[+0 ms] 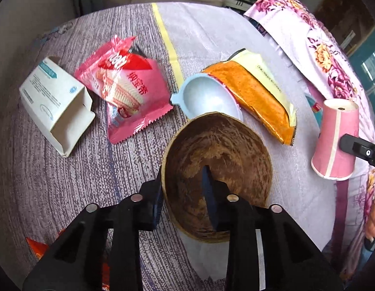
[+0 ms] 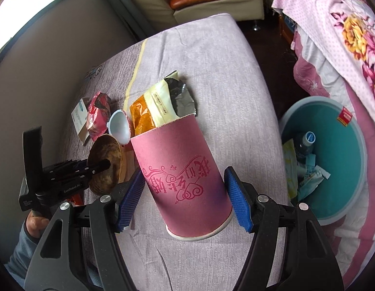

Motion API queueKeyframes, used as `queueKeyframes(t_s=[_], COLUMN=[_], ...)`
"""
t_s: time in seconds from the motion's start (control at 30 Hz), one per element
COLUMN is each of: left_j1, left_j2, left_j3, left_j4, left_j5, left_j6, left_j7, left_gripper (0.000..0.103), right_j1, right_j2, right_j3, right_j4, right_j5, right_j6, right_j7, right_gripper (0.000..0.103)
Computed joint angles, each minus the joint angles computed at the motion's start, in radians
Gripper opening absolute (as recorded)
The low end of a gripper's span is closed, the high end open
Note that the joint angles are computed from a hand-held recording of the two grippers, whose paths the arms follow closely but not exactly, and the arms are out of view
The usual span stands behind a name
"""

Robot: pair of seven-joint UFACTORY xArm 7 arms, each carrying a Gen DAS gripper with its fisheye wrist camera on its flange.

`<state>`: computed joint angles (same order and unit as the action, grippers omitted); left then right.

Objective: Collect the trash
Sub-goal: 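Carry the bowl and cup over the bin while the left gripper releases the bowl inside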

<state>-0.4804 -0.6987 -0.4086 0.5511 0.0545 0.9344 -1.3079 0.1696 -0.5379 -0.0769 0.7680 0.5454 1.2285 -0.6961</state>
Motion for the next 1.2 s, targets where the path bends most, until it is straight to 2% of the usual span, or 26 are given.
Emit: queueKeyframes(t_s=[0.03,0.13,0.2,0.43,0.57,0.77,1.03,1.2], left_j1=[0.01,0.017,0.032,0.031,0.044,0.047,-0.023,-0.086], left_j2=[0.016,0.032,0.058,0.091,0.16,0.333,0.612,0.778], left_j3=[-0.015,-0.035,-0.059,-0.083,-0.093,-0.093,-0.041,0.012], left_j4=[0.025,0.075,0.127,0.233,0.306,0.432,0.643,0.788], left_j5=[0.018,0.048,0.077,0.13,0.169,0.254,0.38,0.422], left_j6=[0.023,0.068,0.118,0.186,0.177,0.117,0.067,0.057], left_j7=[-0.004,-0.012,-0.029,-0.053,-0.048,-0.047,-0.013,0.03], left_gripper=[0.013,0.007,0.007,0.007,0.007,0.007,0.007,0.007], right_j1=[-0.003,-0.019,-0.028,-0.073,-0.103,-0.16,-0.245,-0.301], right_j2=[-0.001,0.004,0.005,0.026,0.054,0.099,0.197,0.264], right_j3=[-0.006,-0.029,-0.037,-0.08,-0.099,-0.127,-0.155,-0.16], right_j4=[-0.002,-0.003,-0.002,0.012,0.032,0.072,0.157,0.215], right_j5=[0.002,0.012,0.02,0.053,0.069,0.09,0.117,0.137], right_j6=[0.001,0.007,0.007,0.015,0.024,0.034,0.014,-0.005], right_j7=[-0.002,-0.009,-0.013,-0.044,-0.06,-0.093,-0.112,-0.112], right_gripper=[0.064,0.064,0.064,0.064,0.064,0.064,0.064,0.064])
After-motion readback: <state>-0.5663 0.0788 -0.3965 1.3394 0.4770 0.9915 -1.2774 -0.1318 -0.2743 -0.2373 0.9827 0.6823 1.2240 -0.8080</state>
